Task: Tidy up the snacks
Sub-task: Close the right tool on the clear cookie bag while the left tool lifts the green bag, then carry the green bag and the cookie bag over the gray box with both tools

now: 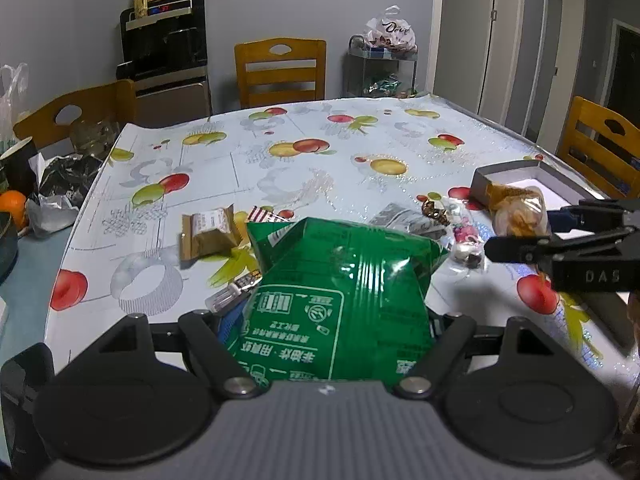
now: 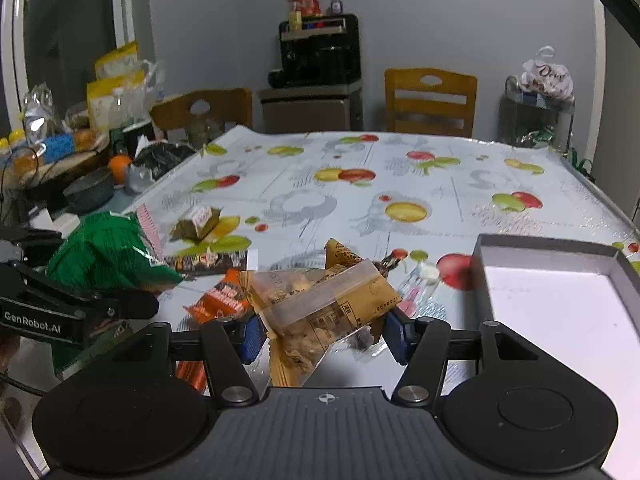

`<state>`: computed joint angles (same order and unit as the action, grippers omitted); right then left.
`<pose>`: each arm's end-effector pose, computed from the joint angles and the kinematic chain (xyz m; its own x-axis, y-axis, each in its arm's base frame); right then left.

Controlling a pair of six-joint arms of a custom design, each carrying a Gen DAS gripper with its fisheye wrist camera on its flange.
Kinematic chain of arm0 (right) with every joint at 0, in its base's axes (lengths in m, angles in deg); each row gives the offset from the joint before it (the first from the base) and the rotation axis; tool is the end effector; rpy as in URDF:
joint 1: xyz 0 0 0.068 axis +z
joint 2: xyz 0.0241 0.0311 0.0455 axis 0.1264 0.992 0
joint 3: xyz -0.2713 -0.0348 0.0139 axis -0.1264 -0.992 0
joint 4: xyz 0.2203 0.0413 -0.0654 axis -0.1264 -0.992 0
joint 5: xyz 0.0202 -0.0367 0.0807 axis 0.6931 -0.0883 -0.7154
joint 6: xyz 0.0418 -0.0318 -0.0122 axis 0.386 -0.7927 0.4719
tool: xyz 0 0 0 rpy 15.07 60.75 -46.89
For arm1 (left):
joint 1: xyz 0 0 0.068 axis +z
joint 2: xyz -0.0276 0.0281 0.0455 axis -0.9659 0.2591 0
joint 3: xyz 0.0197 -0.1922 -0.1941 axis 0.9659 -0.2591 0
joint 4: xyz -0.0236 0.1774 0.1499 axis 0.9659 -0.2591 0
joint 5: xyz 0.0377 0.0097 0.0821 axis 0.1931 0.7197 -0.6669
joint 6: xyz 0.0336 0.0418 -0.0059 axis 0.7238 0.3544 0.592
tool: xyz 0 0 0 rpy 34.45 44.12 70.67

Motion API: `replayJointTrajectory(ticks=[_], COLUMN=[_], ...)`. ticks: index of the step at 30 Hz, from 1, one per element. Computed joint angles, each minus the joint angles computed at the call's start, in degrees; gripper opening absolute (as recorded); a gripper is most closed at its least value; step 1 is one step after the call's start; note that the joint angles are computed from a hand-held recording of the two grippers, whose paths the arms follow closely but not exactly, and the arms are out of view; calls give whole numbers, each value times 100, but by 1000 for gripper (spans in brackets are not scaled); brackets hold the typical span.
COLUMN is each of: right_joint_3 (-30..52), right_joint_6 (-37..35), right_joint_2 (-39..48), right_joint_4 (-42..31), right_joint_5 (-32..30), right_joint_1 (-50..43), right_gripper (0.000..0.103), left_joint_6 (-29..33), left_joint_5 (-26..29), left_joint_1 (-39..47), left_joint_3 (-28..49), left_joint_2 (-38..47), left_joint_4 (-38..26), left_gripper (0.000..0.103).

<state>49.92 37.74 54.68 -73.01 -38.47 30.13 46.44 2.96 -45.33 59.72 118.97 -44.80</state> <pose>0.1648 0.0635 0.1945 -0.5465 -0.0397 -0.8365 -0.1682 0.9837 0.0632 0.1919 0.0827 0.2164 -0.5716 0.2675 -0.7757 0.4412 0.8973 -0.0157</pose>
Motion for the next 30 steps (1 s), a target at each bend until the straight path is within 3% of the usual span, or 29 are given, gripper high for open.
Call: replayJointTrajectory(ticks=[16,30], right_joint_3=[118,-33], right_joint_6=[-334,-1206], right_joint_2=[-866,-1436], right_joint_4=[-571,-854], right_joint_5=[-833,-2464], right_joint_1=[-1160,-3763], right_gripper=[58,58], left_joint_6=[-542,-1673], left_joint_5=[-296,-1248], left_joint_1=[-581,-2275], left_joint_3=[49,43], left_joint_2=[-454,-946], left_joint_4=[5,451], left_gripper=[78,78])
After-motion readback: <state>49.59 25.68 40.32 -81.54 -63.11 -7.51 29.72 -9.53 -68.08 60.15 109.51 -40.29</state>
